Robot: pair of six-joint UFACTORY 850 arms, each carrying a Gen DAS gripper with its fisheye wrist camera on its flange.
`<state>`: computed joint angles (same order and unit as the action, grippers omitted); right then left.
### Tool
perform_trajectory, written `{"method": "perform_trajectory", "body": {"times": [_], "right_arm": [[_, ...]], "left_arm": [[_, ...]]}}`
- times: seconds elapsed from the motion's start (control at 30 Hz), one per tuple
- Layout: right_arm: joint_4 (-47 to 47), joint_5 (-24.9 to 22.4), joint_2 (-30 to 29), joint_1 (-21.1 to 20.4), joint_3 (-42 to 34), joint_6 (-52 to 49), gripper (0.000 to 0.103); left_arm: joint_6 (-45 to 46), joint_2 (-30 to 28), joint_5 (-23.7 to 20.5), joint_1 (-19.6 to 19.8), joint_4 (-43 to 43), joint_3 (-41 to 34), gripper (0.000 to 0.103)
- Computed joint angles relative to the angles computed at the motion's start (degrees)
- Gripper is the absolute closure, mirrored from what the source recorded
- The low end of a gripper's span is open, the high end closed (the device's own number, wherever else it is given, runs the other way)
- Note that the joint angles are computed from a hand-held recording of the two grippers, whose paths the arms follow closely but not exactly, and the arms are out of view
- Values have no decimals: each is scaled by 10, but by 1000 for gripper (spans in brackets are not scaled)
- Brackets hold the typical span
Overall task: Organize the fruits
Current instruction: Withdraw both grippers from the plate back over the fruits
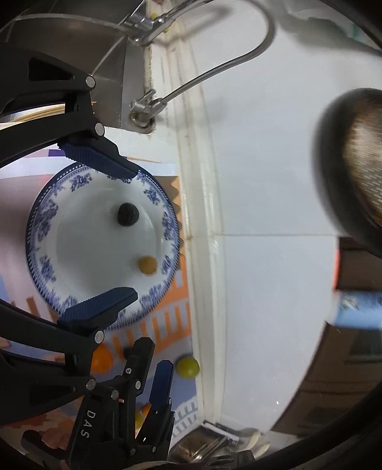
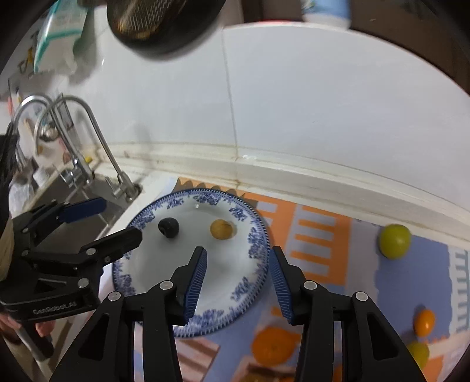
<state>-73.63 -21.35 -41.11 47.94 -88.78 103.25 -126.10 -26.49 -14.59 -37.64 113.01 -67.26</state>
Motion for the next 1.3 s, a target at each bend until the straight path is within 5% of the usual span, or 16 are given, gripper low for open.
{"method": "perform_trajectory", "body": {"times": [0.17, 0.47, 0.97, 1.3], "right_arm": [[-109, -37, 53, 17, 69, 139, 46], [-149, -124, 125, 50, 154, 207, 31], [-159, -249, 187, 105, 246, 253, 31], [-146, -260, 199, 118, 278, 257, 31]], "left_arm": [[-74, 36, -38, -26, 77, 35, 20], [-157, 81, -76, -66, 141, 77, 15], [-247, 106, -82, -107, 193, 114, 11], [-268, 83, -100, -124, 224, 117, 11]]}}
